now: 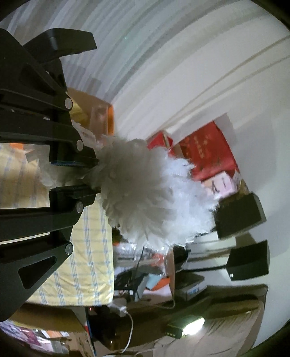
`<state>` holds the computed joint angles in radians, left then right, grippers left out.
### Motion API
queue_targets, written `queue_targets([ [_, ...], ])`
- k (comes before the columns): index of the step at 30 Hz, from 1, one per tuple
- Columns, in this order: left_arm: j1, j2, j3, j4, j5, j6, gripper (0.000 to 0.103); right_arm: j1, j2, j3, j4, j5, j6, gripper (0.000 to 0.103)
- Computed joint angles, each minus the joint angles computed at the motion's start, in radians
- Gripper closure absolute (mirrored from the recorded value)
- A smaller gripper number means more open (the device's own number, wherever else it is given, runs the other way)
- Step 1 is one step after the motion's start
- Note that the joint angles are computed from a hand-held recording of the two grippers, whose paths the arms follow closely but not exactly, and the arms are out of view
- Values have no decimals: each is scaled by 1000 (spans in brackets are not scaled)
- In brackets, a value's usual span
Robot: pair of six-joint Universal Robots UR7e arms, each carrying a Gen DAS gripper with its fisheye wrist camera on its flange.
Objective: Organize objects
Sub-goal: 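Carry the white feather duster over the orange box with both tools, then open both tools to release the feather duster into the orange box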
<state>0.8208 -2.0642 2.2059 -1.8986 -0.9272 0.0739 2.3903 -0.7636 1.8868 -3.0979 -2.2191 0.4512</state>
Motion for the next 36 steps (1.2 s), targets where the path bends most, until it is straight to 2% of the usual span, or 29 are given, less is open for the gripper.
queue_targets([
  [6,82,-65,-59,88,19,59,92,24,92,-102,51,52,-1,91],
  [15,282,-49,-118,55,17,175,91,13,256,-251,100,157,5,91],
  [21,378,-31,-143,38,-4,257,91,9,330,-316,131,196,16,91],
  [36,529,10,-127,-32,-9,375,89,-28,435,-366,196,266,32,91],
])
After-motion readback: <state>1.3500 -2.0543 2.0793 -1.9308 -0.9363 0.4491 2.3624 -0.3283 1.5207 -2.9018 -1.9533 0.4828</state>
